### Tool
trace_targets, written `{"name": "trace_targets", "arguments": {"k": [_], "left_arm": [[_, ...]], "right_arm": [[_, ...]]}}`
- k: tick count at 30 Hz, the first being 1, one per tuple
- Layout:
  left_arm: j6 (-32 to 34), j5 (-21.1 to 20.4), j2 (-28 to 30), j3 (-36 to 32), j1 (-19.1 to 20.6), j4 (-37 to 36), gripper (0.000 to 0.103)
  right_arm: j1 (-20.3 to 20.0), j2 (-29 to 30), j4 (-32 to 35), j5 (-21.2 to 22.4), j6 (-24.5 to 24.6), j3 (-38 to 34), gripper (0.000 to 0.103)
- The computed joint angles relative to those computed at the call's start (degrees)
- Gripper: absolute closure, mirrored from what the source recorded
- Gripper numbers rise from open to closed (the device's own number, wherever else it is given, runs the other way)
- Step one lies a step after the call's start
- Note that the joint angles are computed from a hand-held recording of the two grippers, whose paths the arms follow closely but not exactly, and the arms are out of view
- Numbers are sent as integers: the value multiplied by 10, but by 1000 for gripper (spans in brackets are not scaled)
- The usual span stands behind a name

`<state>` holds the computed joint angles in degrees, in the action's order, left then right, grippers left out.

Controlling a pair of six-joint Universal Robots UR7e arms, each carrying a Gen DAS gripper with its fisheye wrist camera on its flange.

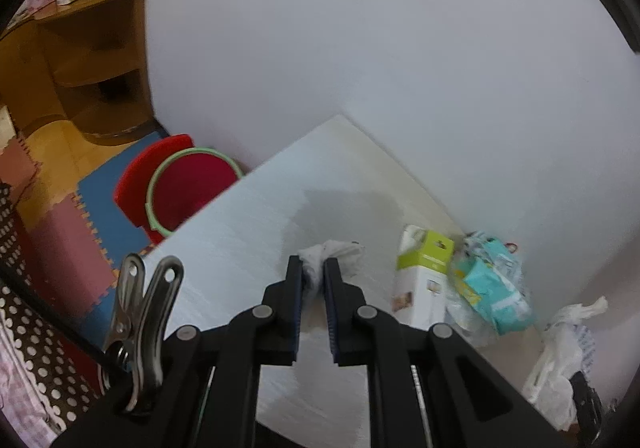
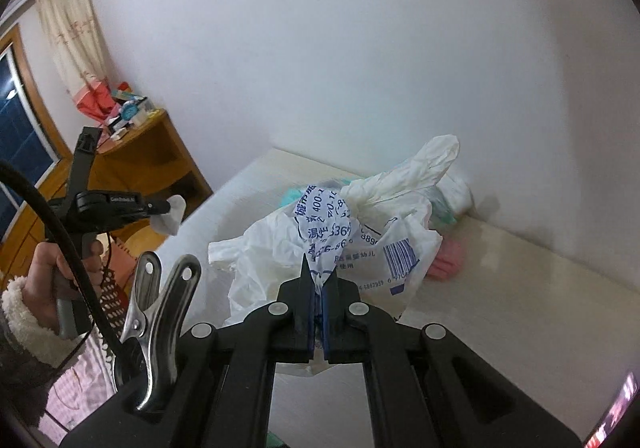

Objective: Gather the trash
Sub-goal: 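Lift the tissue pack with the left tool while the right tool lifts the white bag, then carry the tissue pack and white bag in both tools over the red bucket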

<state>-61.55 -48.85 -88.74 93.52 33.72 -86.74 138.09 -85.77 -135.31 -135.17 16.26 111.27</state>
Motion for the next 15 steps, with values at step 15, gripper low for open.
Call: {"name": "trace_targets", "arguments": {"k": [15], "left_arm": [[-58, 68, -9, -49, -18, 91, 92]], "right_arm": [[-52, -7, -64, 106, -124, -9, 100]]}}
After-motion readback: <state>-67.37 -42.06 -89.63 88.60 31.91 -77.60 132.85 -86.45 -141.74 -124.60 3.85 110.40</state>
